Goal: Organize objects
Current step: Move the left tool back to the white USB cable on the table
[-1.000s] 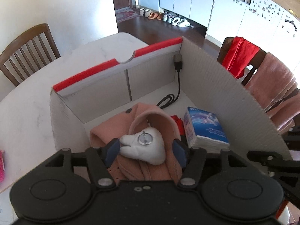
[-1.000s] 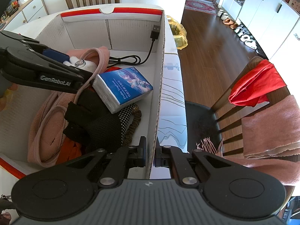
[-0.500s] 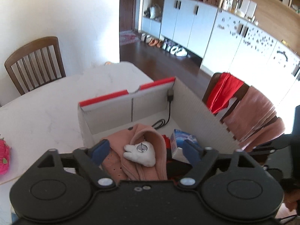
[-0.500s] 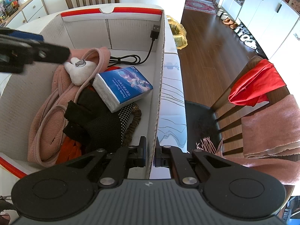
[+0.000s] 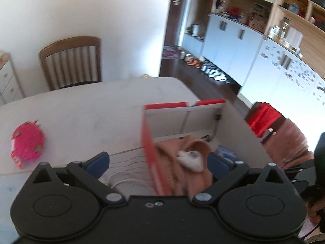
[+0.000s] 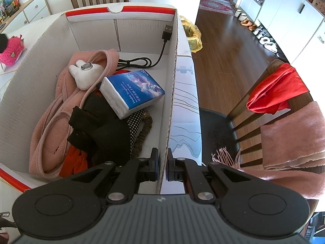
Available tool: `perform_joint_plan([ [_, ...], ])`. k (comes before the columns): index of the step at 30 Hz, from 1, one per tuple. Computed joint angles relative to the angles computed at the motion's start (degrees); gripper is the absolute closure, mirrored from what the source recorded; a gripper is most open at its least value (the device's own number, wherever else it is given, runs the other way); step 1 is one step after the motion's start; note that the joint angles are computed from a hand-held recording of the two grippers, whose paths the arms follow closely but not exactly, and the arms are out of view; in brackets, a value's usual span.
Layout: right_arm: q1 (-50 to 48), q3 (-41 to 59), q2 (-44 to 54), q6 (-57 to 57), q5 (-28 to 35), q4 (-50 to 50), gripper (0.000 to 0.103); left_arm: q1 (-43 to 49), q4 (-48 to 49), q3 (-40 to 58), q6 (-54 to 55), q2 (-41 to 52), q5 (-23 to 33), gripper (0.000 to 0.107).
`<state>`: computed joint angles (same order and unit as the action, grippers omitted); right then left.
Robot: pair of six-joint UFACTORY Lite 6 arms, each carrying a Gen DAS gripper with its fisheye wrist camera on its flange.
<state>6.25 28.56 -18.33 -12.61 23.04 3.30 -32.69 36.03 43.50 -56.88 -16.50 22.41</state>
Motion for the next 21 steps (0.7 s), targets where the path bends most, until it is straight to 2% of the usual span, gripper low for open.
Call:
perform_joint_plan([
  [4,-0.4,-0.4,-0.6,-1.2,0.2,0.7,0.097,4.2,0.2,-4.6,-1.5,-3.4,0.5,0.005],
  [11,0.1,-0.6,-0.9,0.5,0.5,-1.2,0.097,9.2,4.5,-12.0,-6.7,-4.1,-2.2,0.005],
  [17,0.8,-0.5,-1.1,2.2,1.2,-2.9,0.097,10.0,16.9,-16.6,-19.8,-0.9,-5.4,0.005],
  [21,0.7,-0.5,-1.1,2.4,1.4,-3.2,0.097,9.3,32.0,-18.7,-36.9,2.5,-6.8,0.006],
])
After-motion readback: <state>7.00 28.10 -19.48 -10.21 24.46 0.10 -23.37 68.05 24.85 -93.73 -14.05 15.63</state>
